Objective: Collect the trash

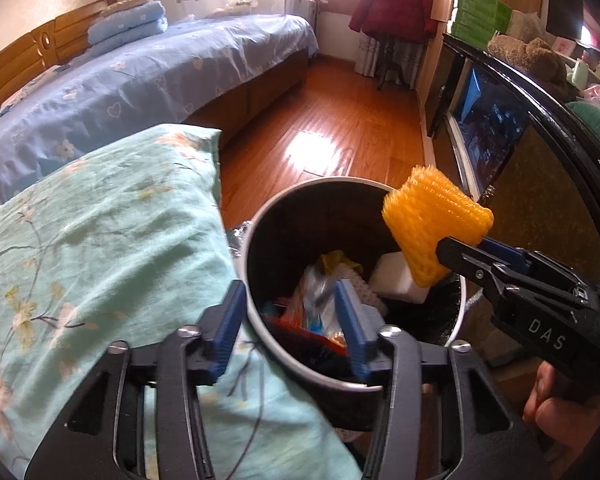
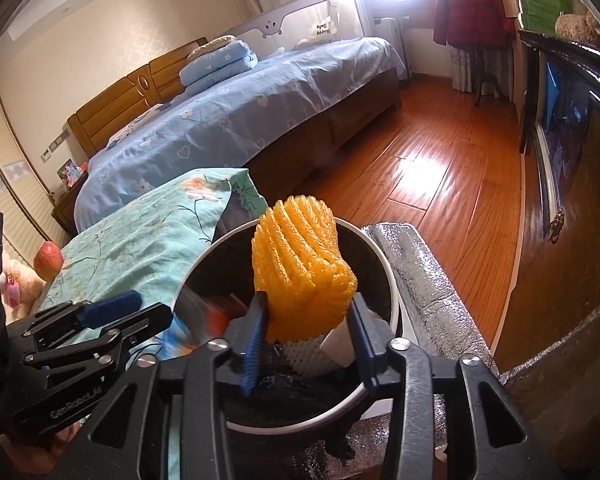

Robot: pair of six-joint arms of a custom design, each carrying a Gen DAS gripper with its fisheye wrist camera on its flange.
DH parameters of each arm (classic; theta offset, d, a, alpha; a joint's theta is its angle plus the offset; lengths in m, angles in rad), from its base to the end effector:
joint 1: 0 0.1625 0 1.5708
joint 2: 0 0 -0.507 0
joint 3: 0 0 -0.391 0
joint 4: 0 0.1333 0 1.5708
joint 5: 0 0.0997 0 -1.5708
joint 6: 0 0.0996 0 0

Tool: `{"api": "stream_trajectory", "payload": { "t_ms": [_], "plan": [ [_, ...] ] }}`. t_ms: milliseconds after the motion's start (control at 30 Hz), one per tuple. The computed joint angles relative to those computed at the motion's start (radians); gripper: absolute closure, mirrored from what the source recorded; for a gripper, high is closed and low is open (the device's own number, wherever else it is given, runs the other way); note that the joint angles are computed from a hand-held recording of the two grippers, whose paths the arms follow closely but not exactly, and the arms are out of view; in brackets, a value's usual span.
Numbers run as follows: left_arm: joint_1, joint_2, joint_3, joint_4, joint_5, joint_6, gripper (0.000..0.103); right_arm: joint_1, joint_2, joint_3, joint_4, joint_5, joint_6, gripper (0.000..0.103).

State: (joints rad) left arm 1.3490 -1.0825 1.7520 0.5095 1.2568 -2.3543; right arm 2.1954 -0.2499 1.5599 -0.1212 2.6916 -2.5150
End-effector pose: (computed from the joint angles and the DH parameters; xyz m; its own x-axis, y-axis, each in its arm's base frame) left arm 0.0526 -0.5126 0.2420 -0.5291 0.7052 -0.4720 0.8192 0.5696 -0.0673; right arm 0.3370 -0.3928 -0.1673 -0.7630 0.4559 0.4582 -0.1176 0.5992 -0.7919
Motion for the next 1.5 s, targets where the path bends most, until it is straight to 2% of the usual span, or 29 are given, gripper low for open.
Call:
{"api": "stream_trajectory", "payload": {
  "t_ms": [100,167,333,433,500,567,633,867,967,1000,1033,1067,1133,1267,1400,1500],
  "plan": [
    [0.02,-0.022,-0.005,0.007,0.005,0.009,0.054,0.006,0.0,-0.001,0.003,0.003,0.013,0.053],
    [0.037,-0.038,-0.012,0.015,0.015,0.012,0.052,0.014,0.002,-0.002,0.001,0.001,0.024,0.046],
    [0.104,-0.107,-0.013,0.014,0.05,0.015,0.051,0.056,0.023,-0.031,-0.003,0.015,0.03,0.034],
    [0.149,-0.161,-0.006,-0.005,0.088,0.032,0.049,0.086,0.04,-0.065,0.003,0.027,0.024,0.031],
    [0.182,-0.199,-0.005,-0.014,0.121,0.042,0.045,0.12,0.059,-0.099,-0.009,0.046,-0.008,0.026],
    [0.205,-0.226,-0.007,-0.022,0.147,0.05,0.043,0.143,0.074,-0.126,-0.018,0.062,-0.039,0.016],
    [0.233,-0.255,-0.013,-0.03,0.171,0.055,0.041,0.165,0.09,-0.153,-0.04,0.069,-0.081,0.012],
    [0.307,-0.361,-0.007,-0.082,0.257,0.079,0.034,0.215,0.145,-0.247,-0.045,0.085,-0.164,0.01],
    [0.332,-0.403,-0.007,-0.094,0.303,0.08,0.028,0.241,0.153,-0.275,-0.063,0.103,-0.224,0.009],
    [0.343,-0.42,-0.007,-0.1,0.323,0.078,0.025,0.252,0.154,-0.283,-0.078,0.118,-0.245,0.007],
    [0.345,-0.428,-0.004,-0.107,0.327,0.076,0.02,0.265,0.149,-0.279,-0.134,0.133,-0.299,0.001],
    [0.35,-0.439,-0.001,-0.117,0.332,0.074,0.017,0.274,0.145,-0.272,-0.182,0.14,-0.347,0.0],
    [0.362,-0.461,0.013,-0.159,0.333,0.07,0.001,0.285,0.154,-0.287,-0.206,0.153,-0.403,0.0],
    [0.388,-0.494,0.041,-0.235,0.331,0.092,0.0,0.288,0.186,-0.329,-0.19,0.16,-0.444,0.0],
    [0.416,-0.507,0.055,-0.286,0.324,0.103,0.0,0.288,0.207,-0.34,-0.231,0.154,-0.492,0.0],
    [0.437,-0.511,0.055,-0.302,0.322,0.104,0.0,0.291,0.229,-0.373,-0.193,0.16,-0.494,0.0]
  ]
}}
